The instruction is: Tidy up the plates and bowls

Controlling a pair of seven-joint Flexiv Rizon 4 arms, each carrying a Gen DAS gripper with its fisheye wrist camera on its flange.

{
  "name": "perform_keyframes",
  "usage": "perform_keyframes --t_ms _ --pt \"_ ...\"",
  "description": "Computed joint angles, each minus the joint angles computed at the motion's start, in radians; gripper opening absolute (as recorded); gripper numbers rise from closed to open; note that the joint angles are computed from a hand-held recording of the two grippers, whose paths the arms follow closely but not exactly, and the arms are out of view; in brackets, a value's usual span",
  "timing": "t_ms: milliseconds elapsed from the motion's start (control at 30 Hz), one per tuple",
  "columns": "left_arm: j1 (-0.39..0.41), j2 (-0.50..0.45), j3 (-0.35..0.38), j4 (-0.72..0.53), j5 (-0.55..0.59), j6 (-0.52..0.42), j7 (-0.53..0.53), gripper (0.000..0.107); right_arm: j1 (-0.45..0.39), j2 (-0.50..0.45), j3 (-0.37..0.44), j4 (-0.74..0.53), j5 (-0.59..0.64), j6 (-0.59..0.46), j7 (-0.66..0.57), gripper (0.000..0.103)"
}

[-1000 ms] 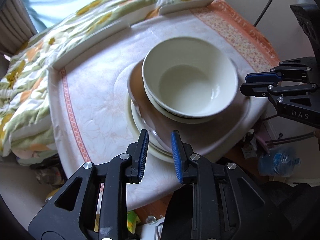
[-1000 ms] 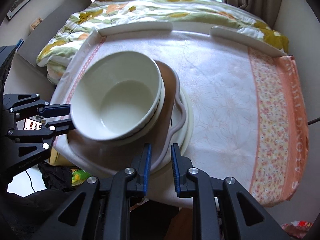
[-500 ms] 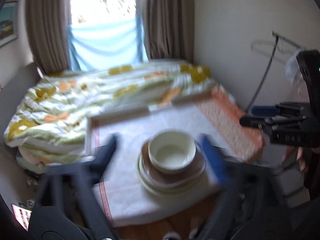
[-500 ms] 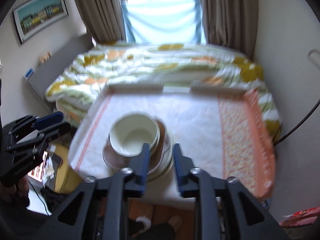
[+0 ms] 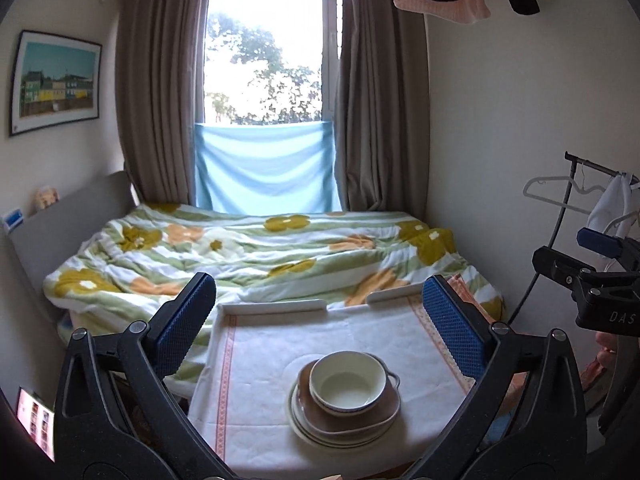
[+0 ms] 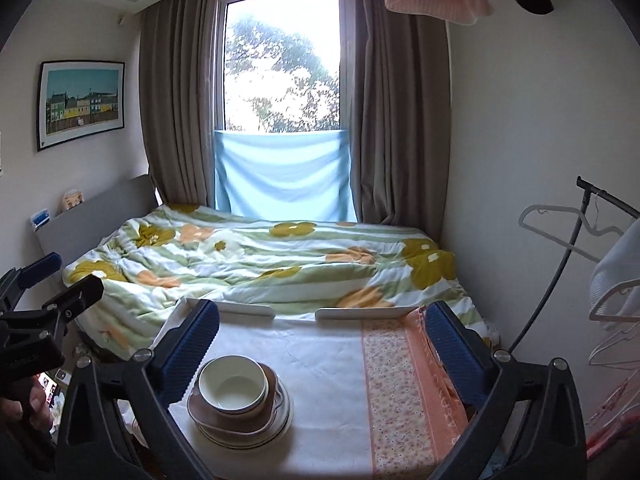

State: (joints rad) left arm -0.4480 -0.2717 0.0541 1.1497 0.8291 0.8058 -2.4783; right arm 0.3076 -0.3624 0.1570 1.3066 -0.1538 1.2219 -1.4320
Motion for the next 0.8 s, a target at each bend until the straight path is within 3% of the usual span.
perform_keyframes --t_ms 800 --pt "-0.047 -0.021 0.0 -0.034 0.041 -0.058 -0.034 0.103 -0.013 0.018 -0.016 0.032 -0.02 0.009 0.034 0.102"
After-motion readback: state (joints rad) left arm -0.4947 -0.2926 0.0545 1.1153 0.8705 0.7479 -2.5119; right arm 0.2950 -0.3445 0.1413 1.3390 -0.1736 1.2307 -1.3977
